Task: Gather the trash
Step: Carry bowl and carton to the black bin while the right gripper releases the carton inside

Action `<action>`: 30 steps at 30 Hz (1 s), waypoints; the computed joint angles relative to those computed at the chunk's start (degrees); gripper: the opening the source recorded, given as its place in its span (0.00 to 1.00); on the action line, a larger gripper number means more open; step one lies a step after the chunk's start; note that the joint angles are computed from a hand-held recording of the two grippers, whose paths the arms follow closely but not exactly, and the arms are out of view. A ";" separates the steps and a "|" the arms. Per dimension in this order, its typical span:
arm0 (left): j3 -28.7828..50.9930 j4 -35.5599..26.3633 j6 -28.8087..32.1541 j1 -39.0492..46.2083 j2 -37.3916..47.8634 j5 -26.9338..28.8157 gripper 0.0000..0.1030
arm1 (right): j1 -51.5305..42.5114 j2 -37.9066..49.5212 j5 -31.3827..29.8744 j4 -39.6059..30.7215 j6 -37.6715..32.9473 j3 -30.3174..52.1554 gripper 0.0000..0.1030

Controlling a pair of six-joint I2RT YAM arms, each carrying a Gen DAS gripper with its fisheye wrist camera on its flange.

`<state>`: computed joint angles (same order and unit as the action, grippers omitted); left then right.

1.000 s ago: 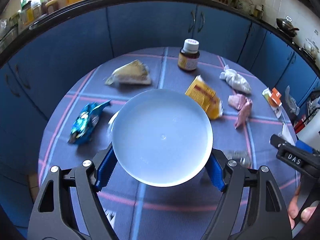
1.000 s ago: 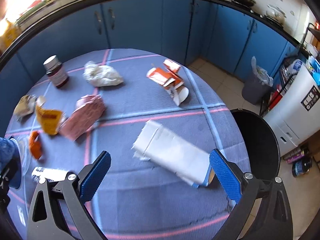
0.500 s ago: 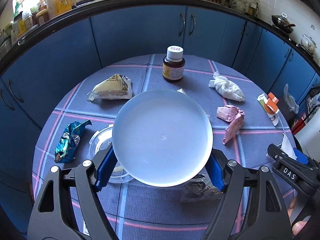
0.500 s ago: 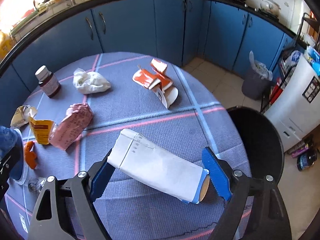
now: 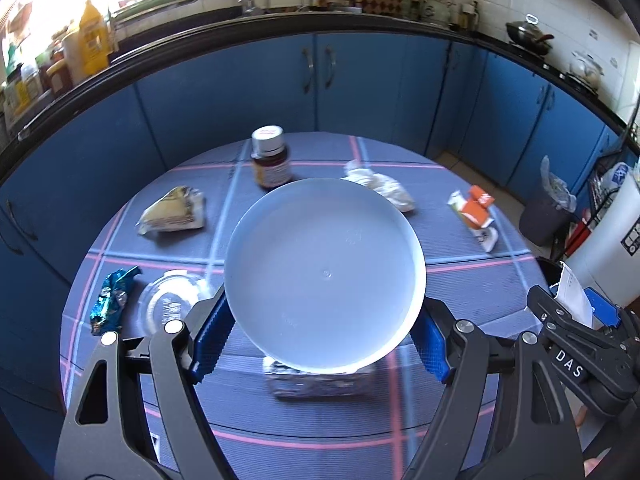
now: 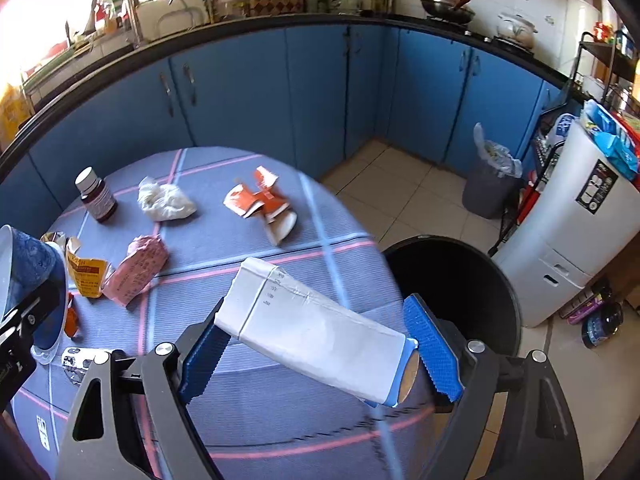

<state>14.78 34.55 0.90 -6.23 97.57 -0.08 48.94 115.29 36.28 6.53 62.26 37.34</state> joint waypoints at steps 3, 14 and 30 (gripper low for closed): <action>0.04 -0.69 -2.48 -4.75 -0.87 -3.03 0.75 | -0.18 -3.11 1.60 0.80 0.40 -3.90 0.81; 4.68 -5.90 -11.12 -23.18 -1.39 -14.46 0.75 | -8.33 -8.26 3.75 10.51 -4.88 -16.28 0.81; 16.75 -11.43 -15.46 -32.22 5.52 -20.69 0.75 | -24.21 -7.78 -2.54 30.42 -19.52 -23.97 0.81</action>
